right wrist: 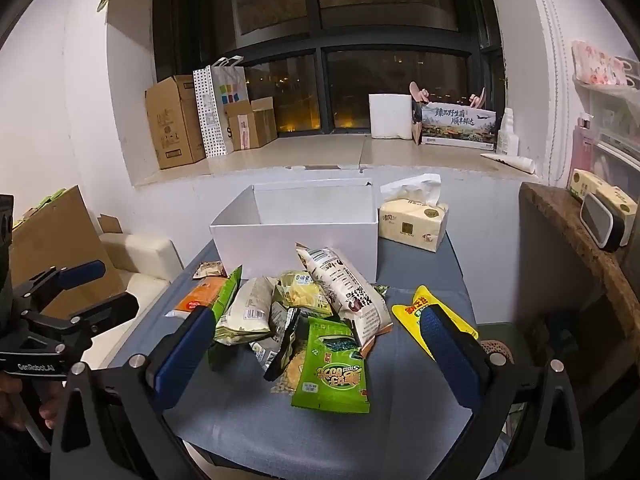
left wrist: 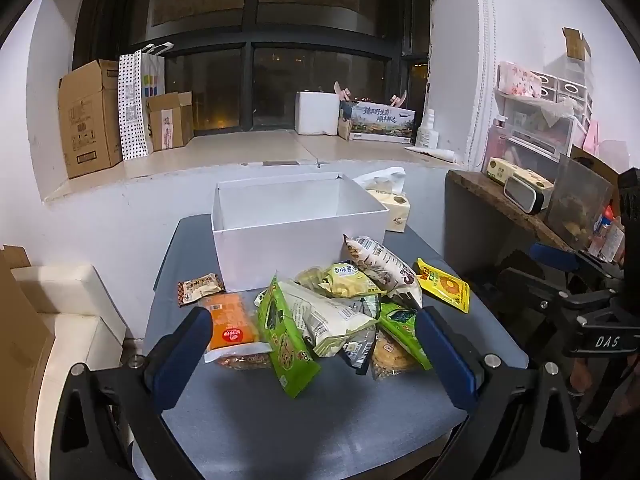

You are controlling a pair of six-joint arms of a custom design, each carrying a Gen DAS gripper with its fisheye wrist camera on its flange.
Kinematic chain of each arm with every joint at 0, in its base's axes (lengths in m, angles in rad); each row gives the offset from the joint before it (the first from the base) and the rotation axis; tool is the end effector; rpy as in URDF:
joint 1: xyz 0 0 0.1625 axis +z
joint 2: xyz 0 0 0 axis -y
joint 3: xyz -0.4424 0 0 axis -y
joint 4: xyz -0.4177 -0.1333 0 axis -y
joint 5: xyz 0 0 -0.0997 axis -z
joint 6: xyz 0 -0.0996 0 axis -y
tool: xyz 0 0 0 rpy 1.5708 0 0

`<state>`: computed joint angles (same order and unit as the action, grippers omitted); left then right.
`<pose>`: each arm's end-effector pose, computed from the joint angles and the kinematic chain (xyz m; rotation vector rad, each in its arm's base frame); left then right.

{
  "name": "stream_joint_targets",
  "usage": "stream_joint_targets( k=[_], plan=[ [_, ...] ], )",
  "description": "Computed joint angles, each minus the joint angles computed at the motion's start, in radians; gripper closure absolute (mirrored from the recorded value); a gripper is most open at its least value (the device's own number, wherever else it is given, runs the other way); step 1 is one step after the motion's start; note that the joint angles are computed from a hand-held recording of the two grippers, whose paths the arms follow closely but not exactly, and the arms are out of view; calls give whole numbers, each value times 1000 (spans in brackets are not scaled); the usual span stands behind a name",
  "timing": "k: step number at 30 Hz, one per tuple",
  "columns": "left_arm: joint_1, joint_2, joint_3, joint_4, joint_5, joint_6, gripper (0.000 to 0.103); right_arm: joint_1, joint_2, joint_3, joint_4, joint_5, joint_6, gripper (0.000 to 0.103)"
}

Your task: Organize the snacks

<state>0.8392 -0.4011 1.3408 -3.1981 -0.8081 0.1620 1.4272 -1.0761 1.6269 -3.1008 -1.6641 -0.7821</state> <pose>-0.3683 -0.7128 0.0056 0.7206 2.2952 -1.0865 0.0220 -0.7144 0.3607 0.6979 -2.3017 1.0964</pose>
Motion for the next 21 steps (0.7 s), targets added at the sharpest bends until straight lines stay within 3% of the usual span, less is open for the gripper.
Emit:
stream_joint_targets(
  k=[21],
  plan=[
    [-5, -2, -3, 17, 12, -13, 0, 0, 6, 1, -3, 3, -17, 0]
  ],
)
